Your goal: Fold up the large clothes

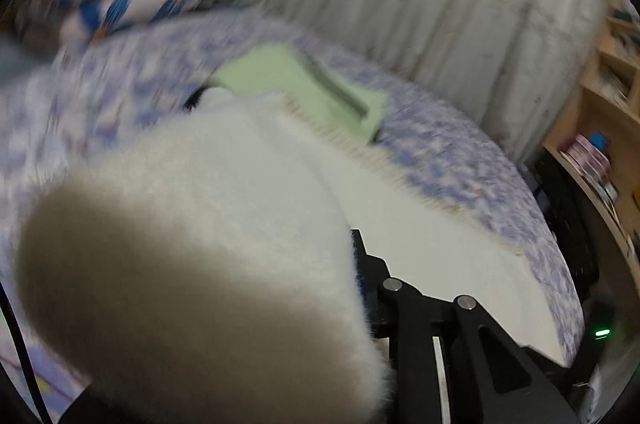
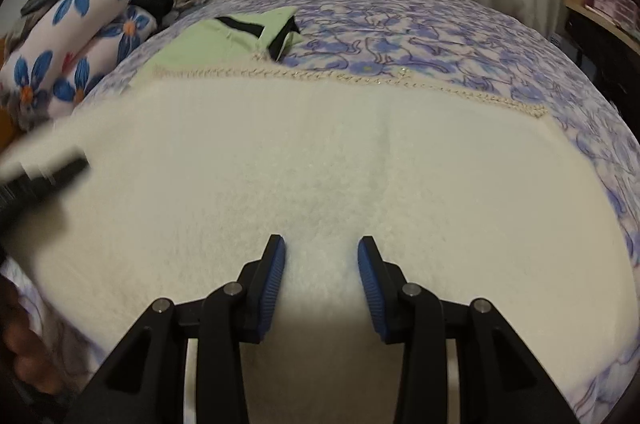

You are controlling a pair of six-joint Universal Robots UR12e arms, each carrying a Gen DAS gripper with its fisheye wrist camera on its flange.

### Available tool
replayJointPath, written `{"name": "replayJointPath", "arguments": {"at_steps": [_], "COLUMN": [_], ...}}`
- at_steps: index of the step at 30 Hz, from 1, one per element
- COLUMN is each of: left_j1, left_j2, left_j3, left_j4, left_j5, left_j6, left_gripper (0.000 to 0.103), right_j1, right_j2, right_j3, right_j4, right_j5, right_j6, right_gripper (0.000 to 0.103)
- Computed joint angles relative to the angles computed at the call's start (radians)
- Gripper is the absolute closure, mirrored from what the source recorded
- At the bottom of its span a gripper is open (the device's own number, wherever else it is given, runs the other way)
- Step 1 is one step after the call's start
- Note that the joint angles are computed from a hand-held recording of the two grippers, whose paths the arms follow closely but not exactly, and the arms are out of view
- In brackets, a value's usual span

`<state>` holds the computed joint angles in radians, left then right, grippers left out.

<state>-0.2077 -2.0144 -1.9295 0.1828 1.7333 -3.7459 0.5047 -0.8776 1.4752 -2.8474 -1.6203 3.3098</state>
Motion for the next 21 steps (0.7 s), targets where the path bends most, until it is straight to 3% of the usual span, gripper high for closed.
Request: {"name": "replayJointPath", "arguments": {"at_steps": [5, 10, 11, 12, 14, 18, 21], "left_j1": [-0.076, -0.152, -0.167, -0.179, -0.21, -0.253, -0.29], "left_j2": [-0.004, -0.036, -0.05, -0.061, -0.098, -0.172, -0.246], "left_j3": [0.099, 0.219, 0.247, 0.269, 0.33, 0.42, 0.514], "left_j4": [-0.006, -0.064, -0.078, -0.089, -0.118, -0.199, -0.424], "left_j5": [0.055, 0.054, 0.048, 0.04, 0.017, -0.056, -0.074], "left_j6": [0.185, 0.294, 0.308, 0.32, 0.347, 0.374, 0.408], "left_gripper": [0.083, 0.083, 0.083, 0.083, 0.083, 0.082, 0.082], "right_j1": [-0.05, -0.121, -0.131, -0.143, -0.161, -0.192, -0.22], "right_j2": [-0.02, -0.075, -0.089, -0.11, -0.166, -0.245, -0.278], "right_j3": [0.04, 0.135, 0.159, 0.192, 0.269, 0.364, 0.414], "right_j4": [-0.019, -0.069, -0.094, -0.129, -0.181, -0.164, -0.137], "right_j5": [0.18, 0.392, 0.395, 0.381, 0.261, 0.036, -0.031], "right_j6": [0.085, 0.214, 0.241, 0.27, 0.305, 0.332, 0.359], "right_gripper": [0.065, 0.066, 0.066, 0.066, 0.066, 0.066, 0.065]}}
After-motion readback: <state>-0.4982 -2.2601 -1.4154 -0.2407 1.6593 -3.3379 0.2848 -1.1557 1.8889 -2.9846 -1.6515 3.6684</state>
